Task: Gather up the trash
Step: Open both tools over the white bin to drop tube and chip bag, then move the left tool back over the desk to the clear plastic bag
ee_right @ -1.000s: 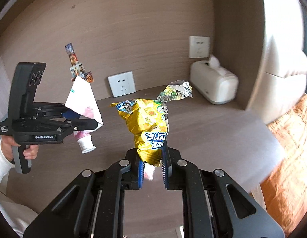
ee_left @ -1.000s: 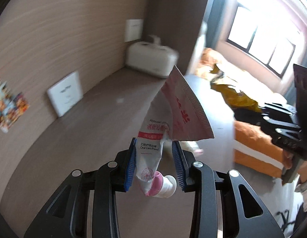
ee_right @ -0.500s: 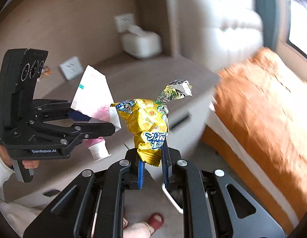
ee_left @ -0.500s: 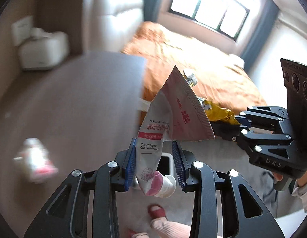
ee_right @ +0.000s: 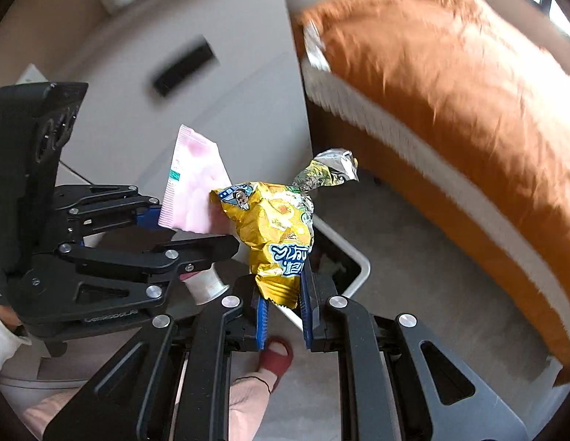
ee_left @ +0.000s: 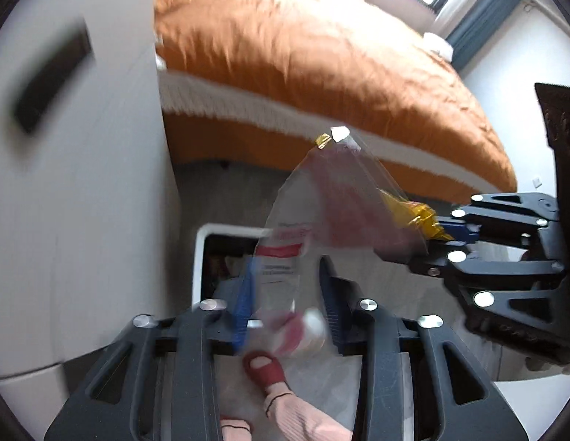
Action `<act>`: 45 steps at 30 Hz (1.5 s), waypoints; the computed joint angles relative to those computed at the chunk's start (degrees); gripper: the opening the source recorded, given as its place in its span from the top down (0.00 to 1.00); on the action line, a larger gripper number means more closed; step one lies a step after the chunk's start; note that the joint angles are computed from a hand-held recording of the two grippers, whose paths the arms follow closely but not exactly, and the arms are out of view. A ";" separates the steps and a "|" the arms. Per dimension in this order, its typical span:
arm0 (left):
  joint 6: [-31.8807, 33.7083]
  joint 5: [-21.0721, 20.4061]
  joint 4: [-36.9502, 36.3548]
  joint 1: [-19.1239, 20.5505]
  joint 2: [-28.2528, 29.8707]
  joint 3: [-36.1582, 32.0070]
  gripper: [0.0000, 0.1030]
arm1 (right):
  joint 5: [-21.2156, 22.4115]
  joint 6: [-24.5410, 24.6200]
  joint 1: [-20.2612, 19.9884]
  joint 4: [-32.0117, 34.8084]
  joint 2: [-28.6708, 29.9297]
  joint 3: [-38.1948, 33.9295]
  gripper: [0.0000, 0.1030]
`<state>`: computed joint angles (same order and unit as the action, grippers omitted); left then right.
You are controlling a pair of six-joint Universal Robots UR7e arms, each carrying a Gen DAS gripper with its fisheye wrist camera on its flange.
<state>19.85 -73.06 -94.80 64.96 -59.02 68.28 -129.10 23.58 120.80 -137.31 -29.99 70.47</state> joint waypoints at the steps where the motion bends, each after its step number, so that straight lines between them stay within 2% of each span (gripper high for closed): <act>1: 0.06 0.11 -0.23 0.66 1.41 -0.28 0.81 | 0.74 -0.14 -0.78 -1.03 -0.15 1.45 0.85; 5: 1.91 1.58 -3.15 2.81 3.65 2.87 0.81 | 2.65 -2.59 -4.33 -3.07 1.64 3.10 0.84; 6: 2.30 1.97 -3.75 3.13 4.27 3.17 0.81 | 2.86 -2.98 -5.02 -3.24 2.13 3.31 0.81; 8: 2.58 2.44 -4.32 3.80 5.57 3.90 0.73 | 5.20 -3.87 -6.52 -2.88 3.05 3.39 0.70; 9: 2.64 3.17 -4.91 3.90 6.14 4.27 0.60 | 4.42 -4.27 -6.89 -2.47 3.68 3.28 0.64; 10: 2.67 5.65 -6.06 3.97 6.57 5.13 0.44 | 4.28 -4.09 -7.30 -1.63 3.84 3.20 0.61; 11: 2.11 7.00 -5.95 4.15 6.79 5.07 0.35 | 4.18 -3.01 -7.72 -0.15 3.78 3.28 0.45; 12: 1.34 8.01 -6.44 4.54 6.96 5.02 0.16 | 3.70 -1.76 -8.09 0.80 3.54 3.55 0.22; 13: -0.13 8.48 -6.41 5.11 7.11 4.34 0.05 | 4.00 -0.99 -8.55 -0.24 2.79 4.93 0.13; 15: -2.39 7.34 -4.32 6.00 7.22 2.19 0.05 | 5.25 -0.36 -9.05 -1.45 1.52 6.53 0.10; 19: -1.68 9.84 -4.83 5.18 5.51 3.34 0.05 | 3.88 0.73 -8.41 0.58 0.87 6.26 0.08; 24: -1.04 9.22 -4.20 3.41 3.69 3.81 0.05 | 1.85 2.51 -5.75 3.39 0.10 4.44 0.06; 27: -1.24 7.95 -4.06 1.46 1.21 4.54 0.05 | 0.44 4.16 -3.66 4.57 -0.99 3.58 0.05; 29: -1.32 8.76 -5.12 -0.65 -0.99 5.09 0.05 | -1.05 5.37 -1.84 4.25 -2.73 3.83 0.05; 33: -1.28 6.54 -5.78 -4.36 -4.98 2.97 0.05 | -4.52 6.85 2.41 3.20 -4.89 1.84 0.05; 37: -1.36 4.45 -5.56 -6.85 -7.26 -0.99 0.05 | -7.83 0.56 6.84 0.88 -2.71 -6.17 0.05; 40: -0.33 6.67 -7.68 -8.66 -8.61 -3.17 0.05 | -8.18 -6.49 8.88 -1.16 0.92 -14.13 0.05; 45: -0.96 12.40 -10.88 -9.38 -9.15 -7.71 0.05 | -5.32 -16.15 10.92 -0.44 9.61 -30.85 0.05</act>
